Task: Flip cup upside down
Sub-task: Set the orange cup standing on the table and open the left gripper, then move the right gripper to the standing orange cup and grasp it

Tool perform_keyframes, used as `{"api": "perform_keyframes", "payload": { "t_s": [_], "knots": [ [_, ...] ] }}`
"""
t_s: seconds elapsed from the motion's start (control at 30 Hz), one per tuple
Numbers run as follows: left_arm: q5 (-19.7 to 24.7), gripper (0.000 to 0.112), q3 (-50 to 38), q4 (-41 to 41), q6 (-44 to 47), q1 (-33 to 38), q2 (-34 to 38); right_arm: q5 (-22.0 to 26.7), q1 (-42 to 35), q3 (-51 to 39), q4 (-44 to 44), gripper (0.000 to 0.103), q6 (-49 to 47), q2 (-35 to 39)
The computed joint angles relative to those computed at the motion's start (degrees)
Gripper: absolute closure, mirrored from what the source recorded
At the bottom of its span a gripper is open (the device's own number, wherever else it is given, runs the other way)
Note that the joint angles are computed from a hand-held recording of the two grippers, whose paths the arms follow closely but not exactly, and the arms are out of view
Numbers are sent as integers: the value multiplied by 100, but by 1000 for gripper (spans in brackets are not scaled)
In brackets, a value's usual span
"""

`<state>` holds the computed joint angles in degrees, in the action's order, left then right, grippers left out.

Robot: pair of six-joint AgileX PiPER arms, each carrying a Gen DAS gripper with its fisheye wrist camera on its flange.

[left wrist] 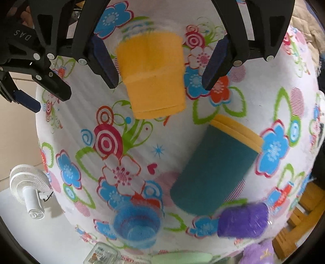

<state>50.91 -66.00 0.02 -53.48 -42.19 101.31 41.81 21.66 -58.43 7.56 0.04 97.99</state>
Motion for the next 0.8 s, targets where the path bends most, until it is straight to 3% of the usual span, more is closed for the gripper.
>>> {"api": "perform_keyframes", "payload": {
  "t_s": [0.37, 0.6, 0.8],
  "knots": [
    [873, 26, 14, 636, 241, 102, -946, 166, 569, -168, -5, 7, 914, -589],
    [904, 25, 324, 718, 691, 338, -1196, 247, 1125, -419, -98, 7, 1551, -506],
    [681, 24, 938, 510, 1283, 715, -1579, 374, 1602, -688, -365, 7, 2133, -237]
  ]
}}
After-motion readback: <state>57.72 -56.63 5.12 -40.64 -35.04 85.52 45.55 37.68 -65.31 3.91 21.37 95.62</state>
